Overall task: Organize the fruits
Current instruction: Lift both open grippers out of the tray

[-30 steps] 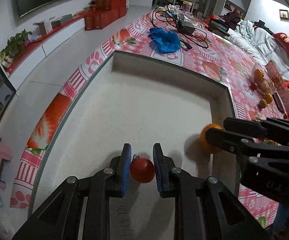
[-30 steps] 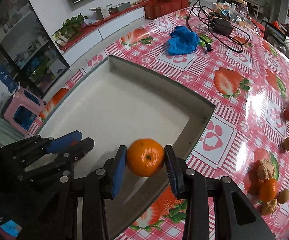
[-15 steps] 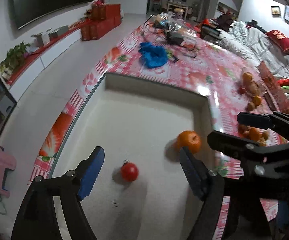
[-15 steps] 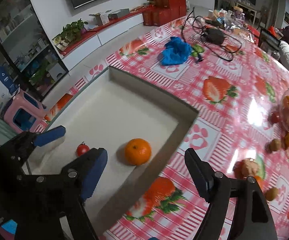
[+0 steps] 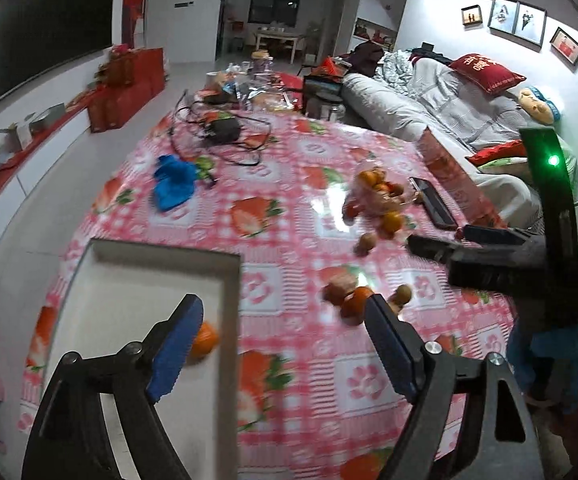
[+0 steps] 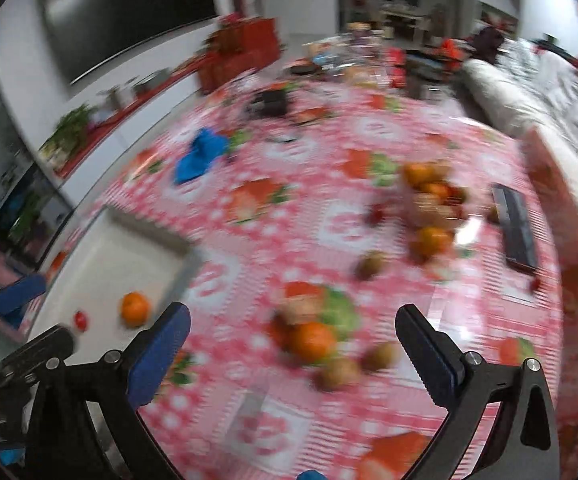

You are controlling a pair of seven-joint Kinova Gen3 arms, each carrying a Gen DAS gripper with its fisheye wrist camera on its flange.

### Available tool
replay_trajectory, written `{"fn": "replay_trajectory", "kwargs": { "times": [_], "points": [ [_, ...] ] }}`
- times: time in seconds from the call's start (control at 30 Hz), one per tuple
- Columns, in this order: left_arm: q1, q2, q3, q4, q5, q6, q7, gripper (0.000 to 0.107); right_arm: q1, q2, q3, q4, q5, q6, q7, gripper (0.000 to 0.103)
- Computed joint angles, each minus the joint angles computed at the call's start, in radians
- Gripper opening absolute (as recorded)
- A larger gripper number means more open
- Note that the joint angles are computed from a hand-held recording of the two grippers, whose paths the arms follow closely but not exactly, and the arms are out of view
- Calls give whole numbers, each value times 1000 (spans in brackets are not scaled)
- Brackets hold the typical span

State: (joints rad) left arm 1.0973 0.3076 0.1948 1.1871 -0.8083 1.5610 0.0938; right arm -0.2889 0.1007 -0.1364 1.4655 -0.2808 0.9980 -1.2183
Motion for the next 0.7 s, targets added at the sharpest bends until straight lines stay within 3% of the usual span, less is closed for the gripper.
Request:
{"fn": "replay_trajectory", "kwargs": {
  "times": [0.13,0.33,0.53,0.7],
  "points": [
    [-18,76,-20,-69,38,-3,-29,86,60,35,57,-71,26,-1,-71,103],
    [-38,149,-63,-55,136,-76,-8,86,131,165,108,-221,113,39,-232,103],
    [-20,202,-102,-55,144,-104,-22,86,185,312,117,-369,137,87,-357,103],
    [-5,205,-122,-56,123,-108,-26,86,157,417,128,-471,198,82,-458,103]
  ]
}}
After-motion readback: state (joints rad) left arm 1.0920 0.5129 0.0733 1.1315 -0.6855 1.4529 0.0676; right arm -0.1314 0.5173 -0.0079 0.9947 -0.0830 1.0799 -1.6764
